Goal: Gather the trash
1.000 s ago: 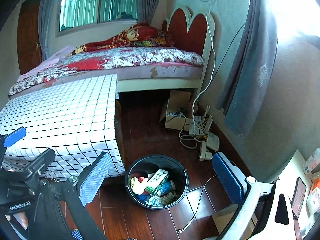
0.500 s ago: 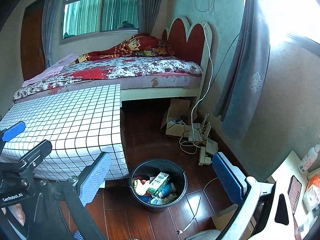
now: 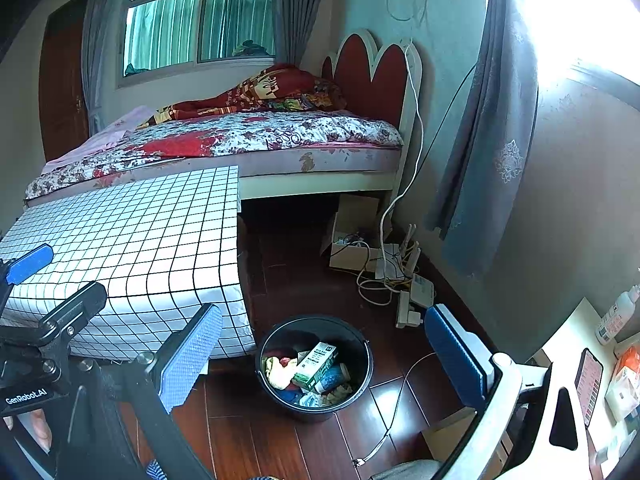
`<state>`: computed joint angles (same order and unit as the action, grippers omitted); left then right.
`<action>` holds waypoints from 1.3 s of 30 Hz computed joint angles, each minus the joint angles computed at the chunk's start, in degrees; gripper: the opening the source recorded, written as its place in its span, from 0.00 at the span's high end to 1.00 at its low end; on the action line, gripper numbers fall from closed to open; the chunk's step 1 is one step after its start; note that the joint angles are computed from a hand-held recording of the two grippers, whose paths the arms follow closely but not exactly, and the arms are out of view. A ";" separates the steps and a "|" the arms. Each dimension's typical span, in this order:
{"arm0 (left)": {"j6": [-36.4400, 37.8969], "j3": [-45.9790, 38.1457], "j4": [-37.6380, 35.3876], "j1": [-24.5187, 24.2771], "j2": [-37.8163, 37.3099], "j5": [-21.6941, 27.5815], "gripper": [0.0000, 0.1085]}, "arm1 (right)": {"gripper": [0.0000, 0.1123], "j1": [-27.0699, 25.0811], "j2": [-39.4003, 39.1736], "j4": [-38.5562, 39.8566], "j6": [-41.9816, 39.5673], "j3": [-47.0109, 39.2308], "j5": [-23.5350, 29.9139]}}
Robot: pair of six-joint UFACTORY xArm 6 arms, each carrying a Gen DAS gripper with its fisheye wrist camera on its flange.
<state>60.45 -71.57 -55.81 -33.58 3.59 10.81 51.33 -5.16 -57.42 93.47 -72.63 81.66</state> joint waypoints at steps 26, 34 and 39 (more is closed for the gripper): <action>-1.15 -0.36 0.70 -0.40 0.06 0.40 0.06 | 0.09 -0.13 -1.94 -0.02 0.18 1.57 -0.08; -1.12 -0.51 0.87 -0.47 0.13 0.34 0.06 | 0.09 -0.31 -1.64 -0.02 -0.11 1.15 -0.13; -1.34 -0.76 0.97 -0.41 0.25 0.49 0.06 | 0.09 -0.29 -1.51 -0.10 -0.30 1.01 -0.28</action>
